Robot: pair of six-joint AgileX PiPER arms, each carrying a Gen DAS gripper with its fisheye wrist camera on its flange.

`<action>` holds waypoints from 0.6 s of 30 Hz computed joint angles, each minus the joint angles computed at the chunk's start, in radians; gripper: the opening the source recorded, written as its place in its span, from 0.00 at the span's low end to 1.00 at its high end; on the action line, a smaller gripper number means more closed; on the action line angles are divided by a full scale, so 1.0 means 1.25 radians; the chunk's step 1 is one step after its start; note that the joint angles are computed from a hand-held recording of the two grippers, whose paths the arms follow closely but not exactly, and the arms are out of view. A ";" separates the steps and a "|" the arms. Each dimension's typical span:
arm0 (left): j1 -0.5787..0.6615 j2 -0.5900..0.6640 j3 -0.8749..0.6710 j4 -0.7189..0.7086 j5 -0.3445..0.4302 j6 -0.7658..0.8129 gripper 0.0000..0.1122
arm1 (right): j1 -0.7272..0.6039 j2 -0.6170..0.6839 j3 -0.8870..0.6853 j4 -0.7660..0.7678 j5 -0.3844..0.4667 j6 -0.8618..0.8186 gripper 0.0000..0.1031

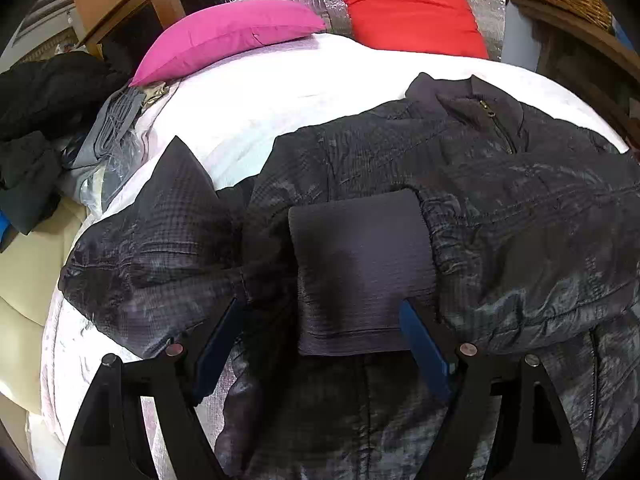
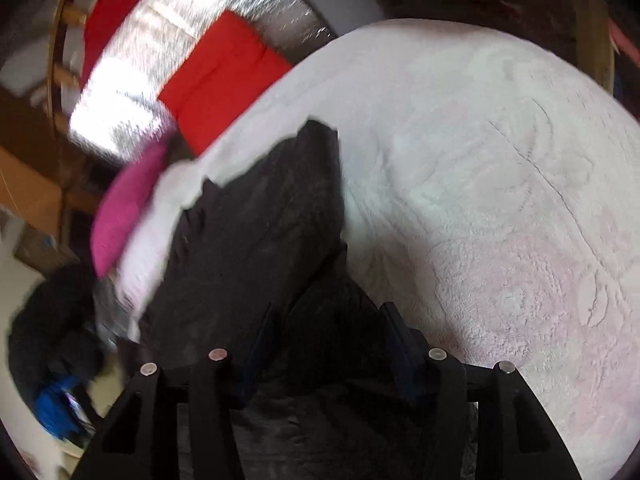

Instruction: Fold large clothes

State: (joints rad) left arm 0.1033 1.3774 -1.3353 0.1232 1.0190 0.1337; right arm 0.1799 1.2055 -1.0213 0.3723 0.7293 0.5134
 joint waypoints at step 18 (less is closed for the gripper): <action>-0.038 0.015 0.011 0.067 -0.012 -0.058 0.73 | 0.134 0.089 -0.116 -0.289 0.103 0.182 0.38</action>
State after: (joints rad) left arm 0.0557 1.3966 -1.3211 0.2070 1.0041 0.0614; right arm 0.3468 1.3171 -1.1661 0.0112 0.8584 0.7411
